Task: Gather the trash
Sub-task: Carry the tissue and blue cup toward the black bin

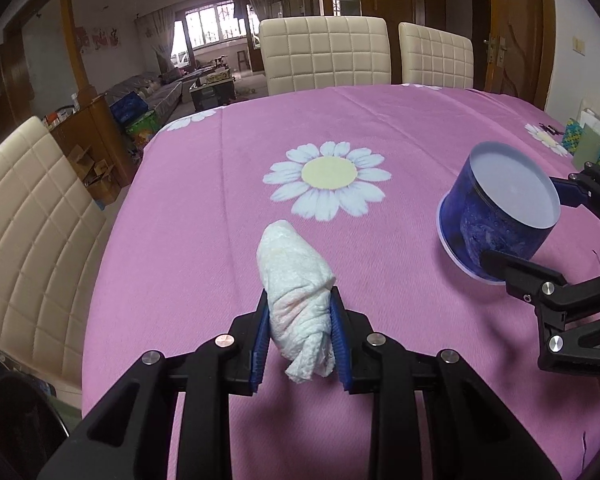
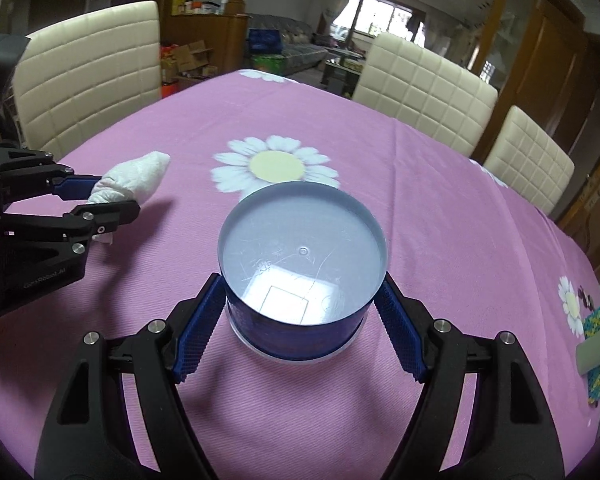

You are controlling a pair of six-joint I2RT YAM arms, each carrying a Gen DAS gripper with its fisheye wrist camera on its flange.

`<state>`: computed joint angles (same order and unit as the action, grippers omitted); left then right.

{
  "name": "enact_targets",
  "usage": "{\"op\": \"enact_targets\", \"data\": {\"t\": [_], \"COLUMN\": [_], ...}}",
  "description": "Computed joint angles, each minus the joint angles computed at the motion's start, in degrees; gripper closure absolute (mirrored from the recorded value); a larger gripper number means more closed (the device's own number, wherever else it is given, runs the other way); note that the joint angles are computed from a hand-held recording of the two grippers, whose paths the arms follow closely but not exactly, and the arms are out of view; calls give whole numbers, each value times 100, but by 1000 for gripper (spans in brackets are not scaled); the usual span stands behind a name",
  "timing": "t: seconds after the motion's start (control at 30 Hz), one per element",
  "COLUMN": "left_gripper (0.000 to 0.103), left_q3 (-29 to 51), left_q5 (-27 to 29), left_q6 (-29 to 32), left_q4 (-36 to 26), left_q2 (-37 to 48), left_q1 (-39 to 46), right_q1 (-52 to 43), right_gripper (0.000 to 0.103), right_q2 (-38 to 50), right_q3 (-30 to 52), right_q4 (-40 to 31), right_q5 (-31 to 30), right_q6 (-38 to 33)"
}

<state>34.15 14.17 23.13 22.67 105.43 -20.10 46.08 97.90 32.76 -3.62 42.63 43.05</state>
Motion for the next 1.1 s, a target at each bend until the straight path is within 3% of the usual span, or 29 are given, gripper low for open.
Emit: {"op": "enact_targets", "data": {"t": [0.53,1.1], "left_gripper": [76,76], "left_q3": [-1149,-1364], "left_q5": [764,1256], "left_q6": [677,1322], "left_q4": [196,13], "left_q2": [-1001,-1469], "left_q1": [1300,2597], "right_q1": [993,1246], "right_gripper": [27,27], "right_q2": [493,1086], "right_q3": [914,1899], "right_q4": [-634,-898], "right_q5": [326,233], "right_q6": [26,-376]}}
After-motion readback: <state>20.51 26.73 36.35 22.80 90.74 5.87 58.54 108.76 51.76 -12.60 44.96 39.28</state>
